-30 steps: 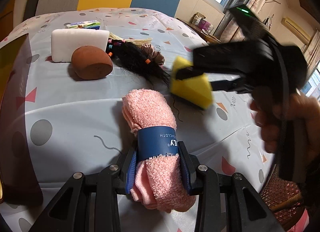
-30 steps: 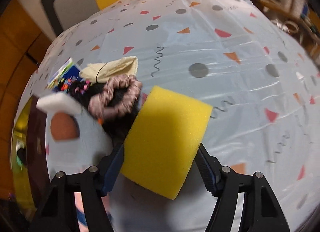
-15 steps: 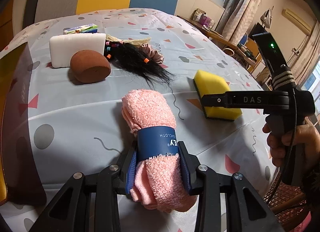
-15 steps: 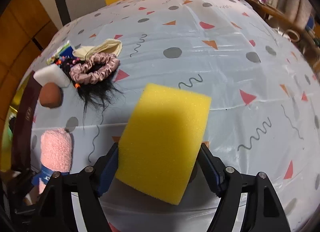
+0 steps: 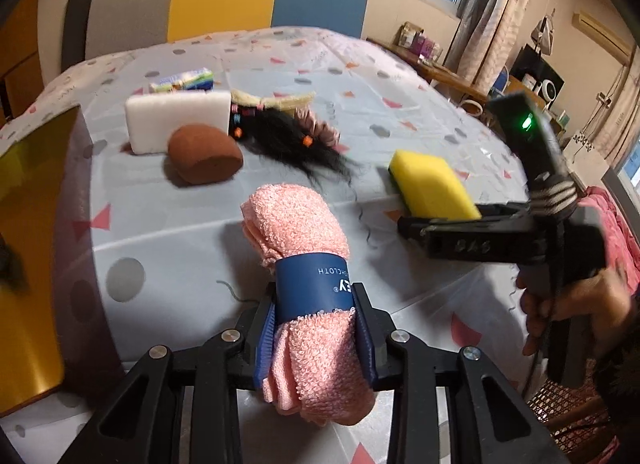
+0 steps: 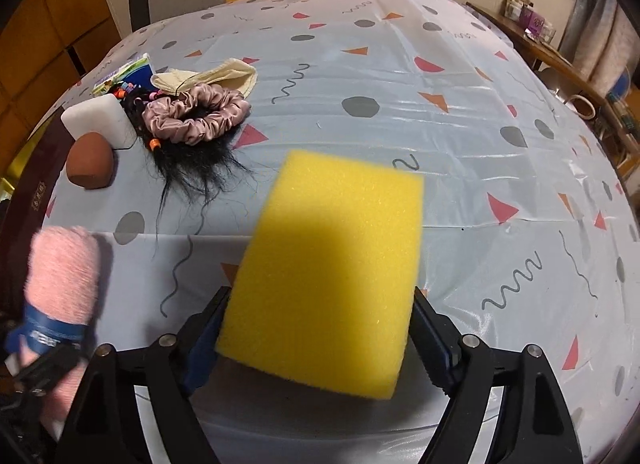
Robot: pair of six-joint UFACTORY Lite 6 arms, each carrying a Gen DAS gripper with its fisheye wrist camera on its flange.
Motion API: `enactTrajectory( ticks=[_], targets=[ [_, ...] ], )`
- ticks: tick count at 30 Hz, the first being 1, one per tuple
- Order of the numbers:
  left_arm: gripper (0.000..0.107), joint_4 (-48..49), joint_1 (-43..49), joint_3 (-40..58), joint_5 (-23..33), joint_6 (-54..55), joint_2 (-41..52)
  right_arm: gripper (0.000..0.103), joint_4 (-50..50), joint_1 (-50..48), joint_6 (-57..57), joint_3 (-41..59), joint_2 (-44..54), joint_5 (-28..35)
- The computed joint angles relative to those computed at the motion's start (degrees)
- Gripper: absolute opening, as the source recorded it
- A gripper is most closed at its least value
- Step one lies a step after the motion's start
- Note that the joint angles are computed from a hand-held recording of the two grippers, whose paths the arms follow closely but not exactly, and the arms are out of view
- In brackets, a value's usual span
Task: Organize soft objects
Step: 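Drop the pink towel into the gold tray while the right tool holds the yellow sponge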
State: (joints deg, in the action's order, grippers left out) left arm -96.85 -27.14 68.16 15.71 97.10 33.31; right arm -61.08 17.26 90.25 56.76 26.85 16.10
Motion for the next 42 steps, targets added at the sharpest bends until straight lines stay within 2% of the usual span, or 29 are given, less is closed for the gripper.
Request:
enactTrajectory(
  ticks=[9,18,22,28,30,34,39,42],
  targets=[
    [0.034,-2.4,2.4,-6.9,1.2,2.3,-11.3,0.077,-7.5,1.7,7.3,0.3,0.5,2.2],
    [0.034,6.3,7.6,-9.4,3.7,-6.9,-18.0,0.076,-10.0,2.4,9.2,-0.2,0.3,2.7],
    [0.034,10.7,12.1,-9.6,6.5,-11.1,-19.8,0.075,-10.3,2.5,9.4,-0.4,0.2,2.8],
    [0.034,18.2,23.3,-6.0,14.0,-20.5,-18.7,0.075,-10.5,2.5,9.5,-0.4,0.3,2.8],
    [0.034,20.1,26.9,-2.7,15.5,-23.5,-16.0,0.075,-9.8,2.4,8.7,-0.3,0.2,2.8],
    [0.034,29.0,31.4,9.9,17.3,-34.9,-4.8,0.075,-8.4,2.3,7.2,0.1,0.4,2.8],
    [0.034,42.5,32.1,30.1,18.9,-51.4,11.8,0.075,-7.0,2.1,5.7,0.6,0.5,2.7],
    [0.034,50.1,32.0,44.6,22.2,-61.8,22.5,0.075,-7.0,2.0,5.4,0.6,0.6,2.7]
  ],
)
